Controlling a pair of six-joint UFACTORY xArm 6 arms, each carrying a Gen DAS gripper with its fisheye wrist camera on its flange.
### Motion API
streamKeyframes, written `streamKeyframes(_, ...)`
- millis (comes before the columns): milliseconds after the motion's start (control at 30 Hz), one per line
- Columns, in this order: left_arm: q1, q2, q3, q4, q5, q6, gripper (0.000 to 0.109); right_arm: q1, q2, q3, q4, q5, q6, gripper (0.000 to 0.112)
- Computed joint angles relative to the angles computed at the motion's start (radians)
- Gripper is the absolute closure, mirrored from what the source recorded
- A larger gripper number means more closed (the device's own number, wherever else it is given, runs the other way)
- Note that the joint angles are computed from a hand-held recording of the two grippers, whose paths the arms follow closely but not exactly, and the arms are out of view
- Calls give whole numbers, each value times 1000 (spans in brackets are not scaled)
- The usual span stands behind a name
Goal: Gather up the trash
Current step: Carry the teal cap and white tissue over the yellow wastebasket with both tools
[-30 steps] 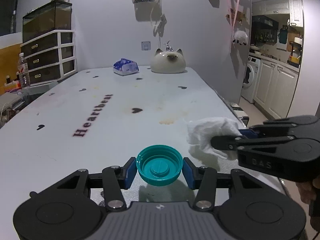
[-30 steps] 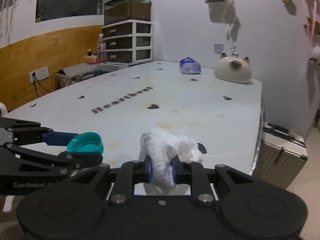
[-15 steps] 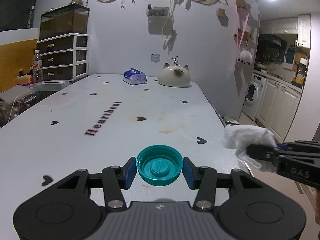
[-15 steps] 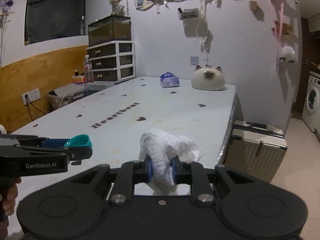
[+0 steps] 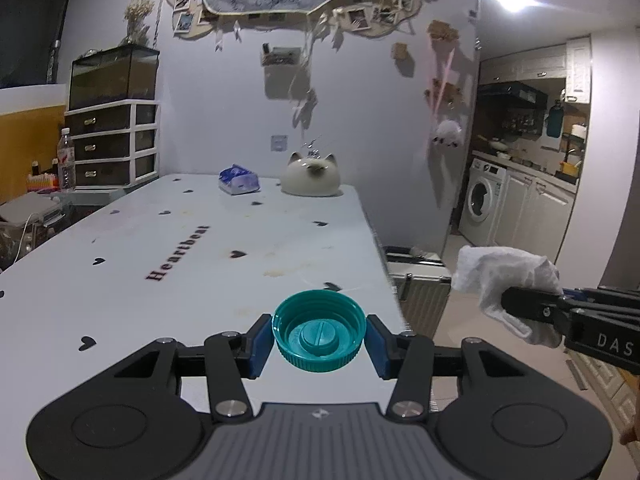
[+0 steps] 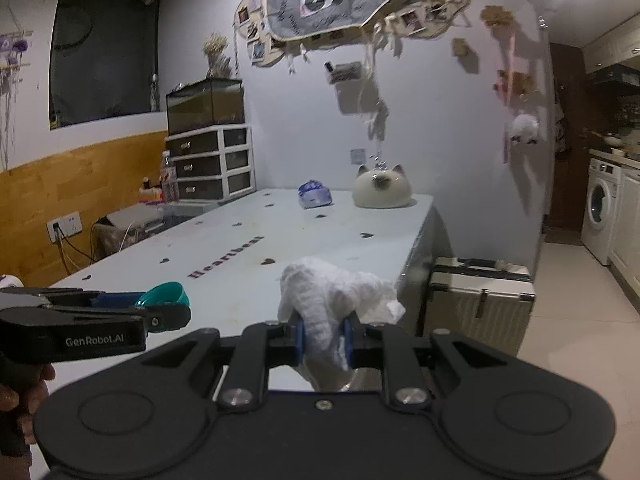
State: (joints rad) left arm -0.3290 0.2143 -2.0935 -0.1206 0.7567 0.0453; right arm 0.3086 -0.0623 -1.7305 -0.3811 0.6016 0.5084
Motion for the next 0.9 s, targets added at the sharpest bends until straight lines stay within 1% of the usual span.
streamKeyframes(200,-72,-102,121,36,-48,-31,58,-19,-176,174,-62,-5,71,93)
streamKeyframes(367,-146,-147,179,59,-72,-48,58,-44,-313,302,-92,8,103,93)
streamKeyframes(633,-257,-175,237,83,-97,-65,58,-103,-500,468,-118,38,134,93)
streamKeyframes(900,-353,-141,254,106,-110,-106,58,-193,-633,618,-104,58,130,93)
